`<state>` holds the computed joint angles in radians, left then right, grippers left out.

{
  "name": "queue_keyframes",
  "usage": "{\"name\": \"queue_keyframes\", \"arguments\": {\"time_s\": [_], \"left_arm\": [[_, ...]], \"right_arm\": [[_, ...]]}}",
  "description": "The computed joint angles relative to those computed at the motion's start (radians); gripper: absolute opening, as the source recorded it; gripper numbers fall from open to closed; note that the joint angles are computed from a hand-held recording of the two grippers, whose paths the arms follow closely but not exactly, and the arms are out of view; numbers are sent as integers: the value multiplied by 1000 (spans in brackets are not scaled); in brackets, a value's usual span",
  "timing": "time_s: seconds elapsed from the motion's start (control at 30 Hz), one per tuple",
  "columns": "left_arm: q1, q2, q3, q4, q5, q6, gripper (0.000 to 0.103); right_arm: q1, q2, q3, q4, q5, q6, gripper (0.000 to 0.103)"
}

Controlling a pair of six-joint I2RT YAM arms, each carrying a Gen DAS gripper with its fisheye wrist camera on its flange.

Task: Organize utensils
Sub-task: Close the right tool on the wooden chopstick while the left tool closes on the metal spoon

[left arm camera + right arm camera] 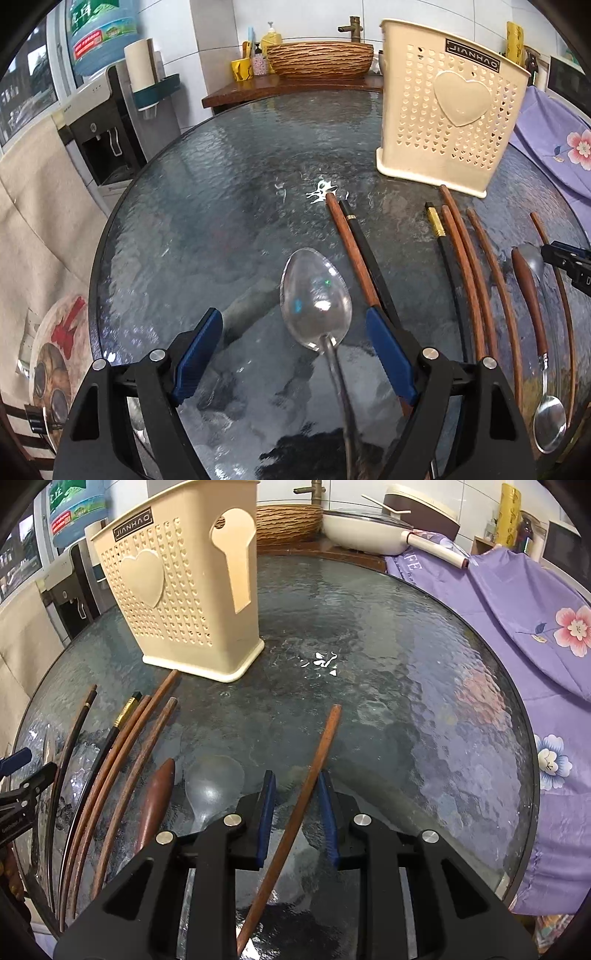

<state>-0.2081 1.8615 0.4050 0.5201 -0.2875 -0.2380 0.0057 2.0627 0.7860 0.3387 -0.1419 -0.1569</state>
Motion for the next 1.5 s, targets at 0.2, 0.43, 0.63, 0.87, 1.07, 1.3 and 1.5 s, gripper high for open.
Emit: {"name": "queue_keyframes", "arguments": {"time_s": [0.2,0.43,0.63,0.87,1.07,1.3,1.5], "left_arm": [[9,12,15,2,20,-17,73],[-19,11,73,-86,-20,-14,62],[-17,1,90,-118,22,-11,39],[-6,3,89,-108,51,-20,37],[33,-18,73,-81,106,-11,37],[55,-59,40,-36,160,5,37],[65,-112,4,-1,189,23,37]], "right_arm": [[11,7,11,1,9,20,20],[20,13,43,-36,16,-1,10],[15,18,63,-64,-1,-31,10],[4,26,83,-79,-20,-35,9],[-14,35,94,-82,-73,-24,7],[-20,36,92,-70,-91,-19,7],[-37,-8,52,-28,-131,-3,7]]}}
